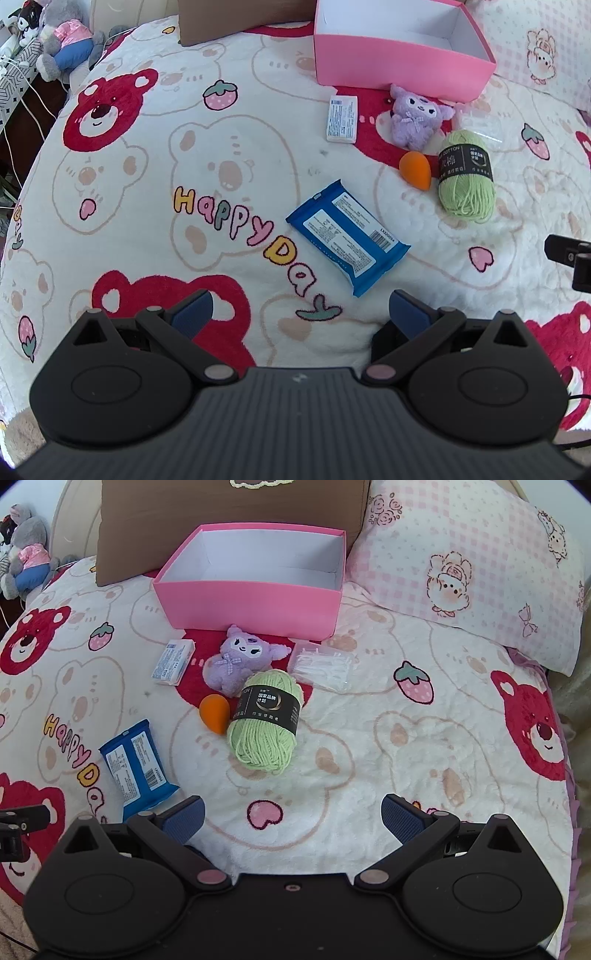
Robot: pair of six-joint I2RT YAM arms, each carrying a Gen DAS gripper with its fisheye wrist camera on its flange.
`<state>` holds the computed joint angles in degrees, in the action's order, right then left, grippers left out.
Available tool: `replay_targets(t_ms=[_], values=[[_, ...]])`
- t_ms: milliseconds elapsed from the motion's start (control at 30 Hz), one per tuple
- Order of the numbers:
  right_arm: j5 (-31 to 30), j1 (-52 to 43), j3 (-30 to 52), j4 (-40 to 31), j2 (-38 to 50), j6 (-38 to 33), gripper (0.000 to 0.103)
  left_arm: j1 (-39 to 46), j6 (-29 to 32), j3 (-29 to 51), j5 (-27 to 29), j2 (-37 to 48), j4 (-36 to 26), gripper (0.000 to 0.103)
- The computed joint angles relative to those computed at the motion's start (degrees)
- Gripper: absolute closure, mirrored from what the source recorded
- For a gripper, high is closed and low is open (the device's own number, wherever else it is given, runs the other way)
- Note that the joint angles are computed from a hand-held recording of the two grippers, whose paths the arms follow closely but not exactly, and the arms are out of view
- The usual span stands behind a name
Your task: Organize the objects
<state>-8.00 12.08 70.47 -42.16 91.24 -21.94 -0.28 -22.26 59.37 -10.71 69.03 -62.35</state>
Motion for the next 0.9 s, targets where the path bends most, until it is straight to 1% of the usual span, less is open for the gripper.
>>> replay_targets(t_ms=[200,767,900], values=[[0.4,0.4,-0.1,-0.2,0.2,0.1,0.000,-0.8,-0.3,-0.5,0.1,0.7,0.5,0.000],[1.9,1.0,-0.3,0.6,1.2,0.1,0.000,0.9,0.7,-1.8,1.4,1.0,1.9,0.000],[2.0,1.1,-0.1,0.7,1.4,-0.2,0.000,1.0,0.1,-2.0,1.2,0.5,2.0,0.000]])
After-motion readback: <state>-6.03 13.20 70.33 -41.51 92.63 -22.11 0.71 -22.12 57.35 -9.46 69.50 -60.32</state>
